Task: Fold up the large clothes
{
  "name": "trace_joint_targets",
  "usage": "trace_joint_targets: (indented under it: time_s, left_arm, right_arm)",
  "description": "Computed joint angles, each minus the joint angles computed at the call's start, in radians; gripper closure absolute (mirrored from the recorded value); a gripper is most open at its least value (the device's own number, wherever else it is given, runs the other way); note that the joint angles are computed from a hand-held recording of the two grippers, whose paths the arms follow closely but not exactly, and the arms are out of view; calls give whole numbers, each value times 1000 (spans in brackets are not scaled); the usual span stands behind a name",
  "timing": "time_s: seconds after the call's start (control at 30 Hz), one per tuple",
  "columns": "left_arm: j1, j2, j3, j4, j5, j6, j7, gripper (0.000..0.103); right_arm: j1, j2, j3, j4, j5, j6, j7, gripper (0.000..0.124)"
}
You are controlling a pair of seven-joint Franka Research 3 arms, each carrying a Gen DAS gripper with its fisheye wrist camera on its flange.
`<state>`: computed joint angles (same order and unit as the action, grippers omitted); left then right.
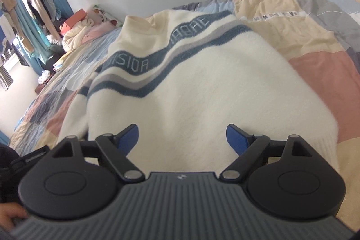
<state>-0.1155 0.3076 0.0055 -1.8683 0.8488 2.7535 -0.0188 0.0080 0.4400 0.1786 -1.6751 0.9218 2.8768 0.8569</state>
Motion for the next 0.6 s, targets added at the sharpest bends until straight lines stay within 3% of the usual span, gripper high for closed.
trace_joint_targets:
  time_s: [0.1,0.27,0.37,0.5,0.6]
  left_arm:
    - [-14,28,18,34,42,-8,-31,27]
    - [-4,72,19,100,23,-43,58,73]
    - [6,70,29,117,8,-77,74,91]
    - [35,72,45,182,7,-158,134,93]
    - [129,96,15,266,-148,-154,274,93]
  right_arm:
    - [30,10,-22,3,-63,3,26,37]
    - [76,41,-62,17,-190,23,116,37]
    - [56,58,-35,26,-212,52,106,37]
    - [16,71,6,41,-180,57,102,37]
    - [8,77,26,44,-177,76,81,37]
